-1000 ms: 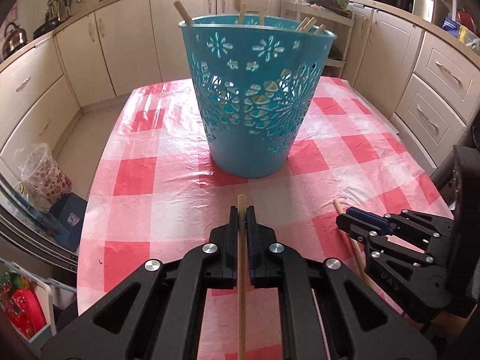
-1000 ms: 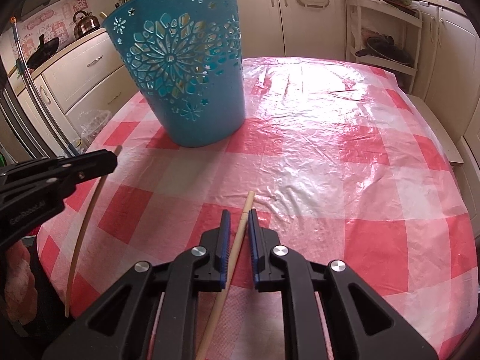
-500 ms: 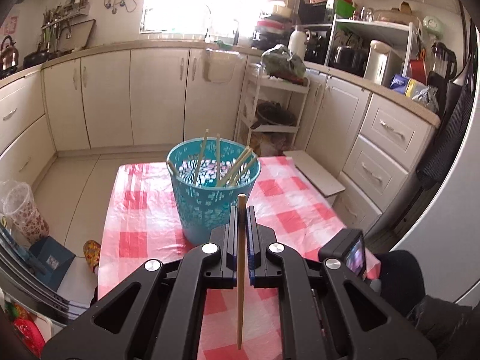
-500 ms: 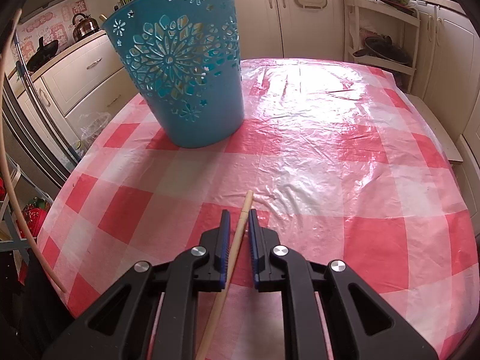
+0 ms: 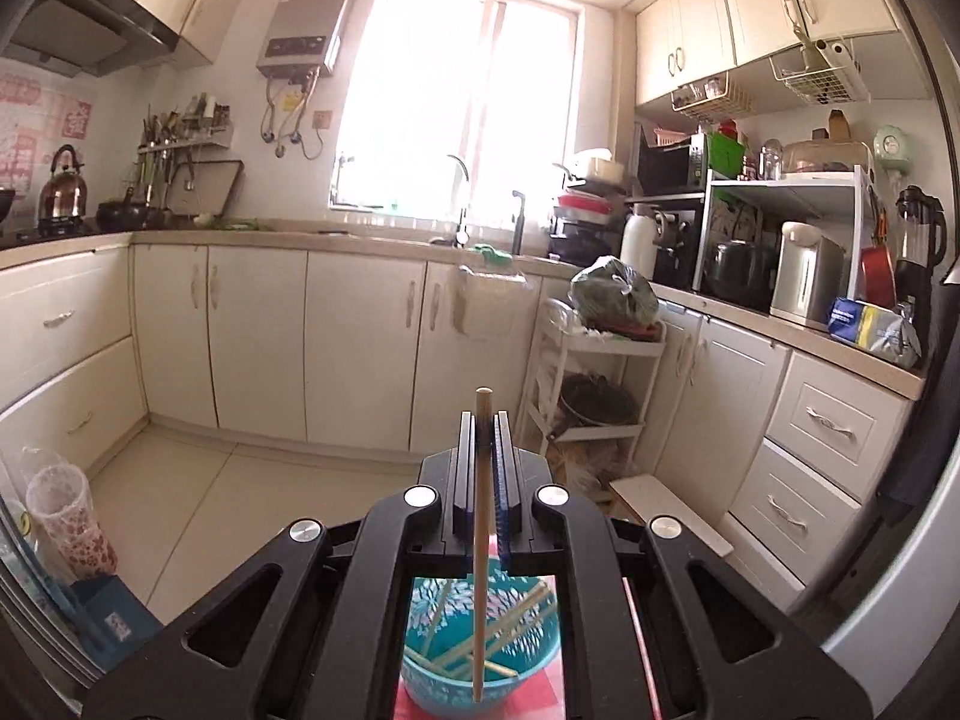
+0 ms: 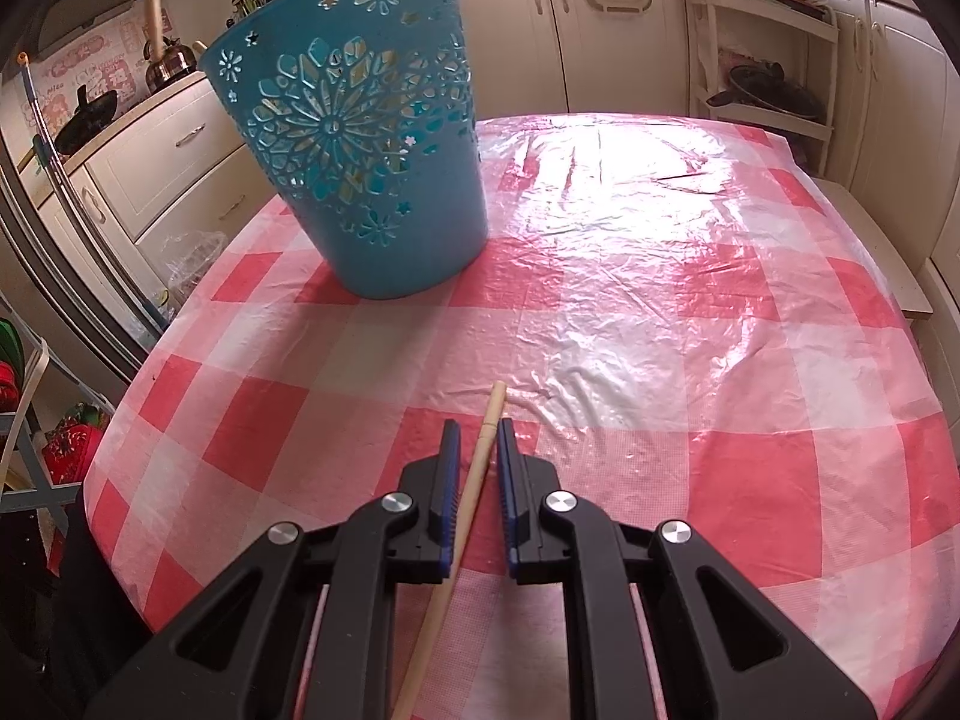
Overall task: Organize utensils
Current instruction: 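Lift the chopstick with the left tool and drop it into the bin, then close the right tool on the last chopstick and drop it into the bin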
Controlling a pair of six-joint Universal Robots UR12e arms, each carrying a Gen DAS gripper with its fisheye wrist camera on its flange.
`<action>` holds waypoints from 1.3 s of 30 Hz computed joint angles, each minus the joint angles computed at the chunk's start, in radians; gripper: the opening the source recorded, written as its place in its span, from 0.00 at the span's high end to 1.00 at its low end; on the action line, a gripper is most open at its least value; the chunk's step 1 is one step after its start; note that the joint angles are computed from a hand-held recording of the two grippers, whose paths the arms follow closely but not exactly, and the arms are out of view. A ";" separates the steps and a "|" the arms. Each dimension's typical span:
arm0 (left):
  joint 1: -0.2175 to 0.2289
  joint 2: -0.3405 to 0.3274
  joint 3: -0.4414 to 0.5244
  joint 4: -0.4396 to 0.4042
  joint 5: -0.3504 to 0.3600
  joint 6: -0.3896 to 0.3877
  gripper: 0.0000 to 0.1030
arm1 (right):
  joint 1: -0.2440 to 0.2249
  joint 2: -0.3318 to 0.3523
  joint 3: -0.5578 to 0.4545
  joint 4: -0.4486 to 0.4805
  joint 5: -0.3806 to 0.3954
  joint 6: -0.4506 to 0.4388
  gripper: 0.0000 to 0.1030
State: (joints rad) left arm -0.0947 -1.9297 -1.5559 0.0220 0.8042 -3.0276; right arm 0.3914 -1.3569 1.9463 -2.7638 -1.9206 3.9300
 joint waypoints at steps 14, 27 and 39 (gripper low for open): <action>-0.077 -0.094 0.030 -0.119 0.255 0.102 0.79 | -0.017 -0.005 0.007 -0.016 0.050 -0.001 0.86; 0.059 -0.019 -0.132 -0.141 0.256 0.006 0.30 | 0.031 0.018 -0.067 0.171 -0.076 -0.057 0.84; 0.093 0.006 -0.200 -0.285 0.265 0.125 0.24 | -0.009 -0.058 0.026 -0.190 0.099 -0.031 0.94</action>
